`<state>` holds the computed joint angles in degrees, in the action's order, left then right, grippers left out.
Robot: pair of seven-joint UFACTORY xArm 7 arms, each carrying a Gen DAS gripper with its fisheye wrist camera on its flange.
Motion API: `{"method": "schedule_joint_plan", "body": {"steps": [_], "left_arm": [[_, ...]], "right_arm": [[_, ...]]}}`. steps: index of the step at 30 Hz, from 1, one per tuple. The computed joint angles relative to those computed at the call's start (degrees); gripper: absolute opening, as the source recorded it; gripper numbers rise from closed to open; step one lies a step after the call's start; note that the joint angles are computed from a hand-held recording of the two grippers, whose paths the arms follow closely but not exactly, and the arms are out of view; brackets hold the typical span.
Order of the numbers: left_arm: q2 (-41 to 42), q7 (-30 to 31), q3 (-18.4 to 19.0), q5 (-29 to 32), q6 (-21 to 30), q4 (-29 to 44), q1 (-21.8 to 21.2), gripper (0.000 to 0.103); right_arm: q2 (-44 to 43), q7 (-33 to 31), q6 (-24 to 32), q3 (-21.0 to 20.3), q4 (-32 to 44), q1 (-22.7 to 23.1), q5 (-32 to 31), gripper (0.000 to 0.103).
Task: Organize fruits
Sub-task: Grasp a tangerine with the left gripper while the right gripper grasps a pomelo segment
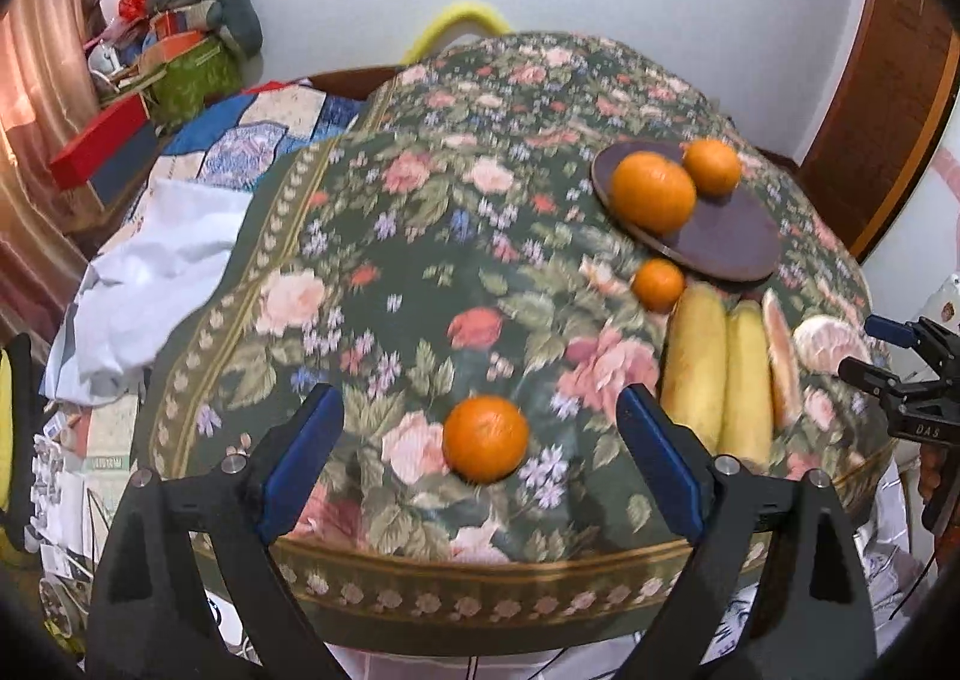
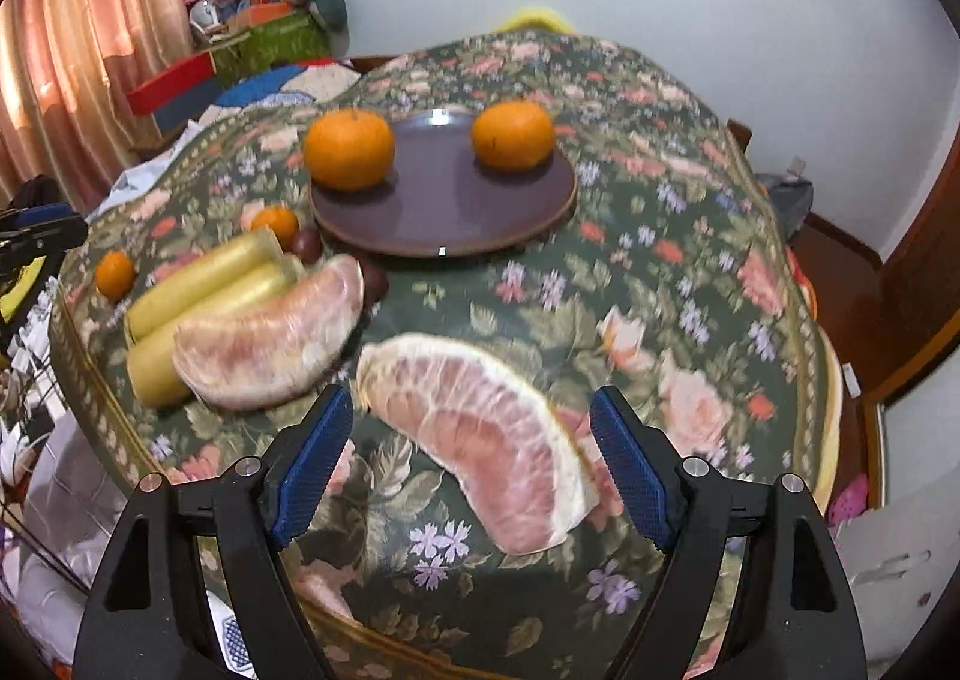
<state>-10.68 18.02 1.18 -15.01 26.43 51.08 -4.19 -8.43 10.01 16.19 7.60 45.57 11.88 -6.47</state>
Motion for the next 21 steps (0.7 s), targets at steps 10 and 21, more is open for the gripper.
{"method": "schedule_joint_plan", "body": {"steps": [10, 21], "left_arm": [[3.4, -0.1, -0.4, -0.2, 1.7, 0.8, 0.3, 0.068], [4.5, 3.0, -0.4, -3.1, 2.4, 0.7, 0.5, 0.038]], "right_arm": [[2.0, -0.2, -0.1, -0.6, -0.2, -0.2, -0.5, 0.079], [2.1, 1.7, -3.1, -0.7, -1.3, -1.5, 1.3, 0.063]]}}
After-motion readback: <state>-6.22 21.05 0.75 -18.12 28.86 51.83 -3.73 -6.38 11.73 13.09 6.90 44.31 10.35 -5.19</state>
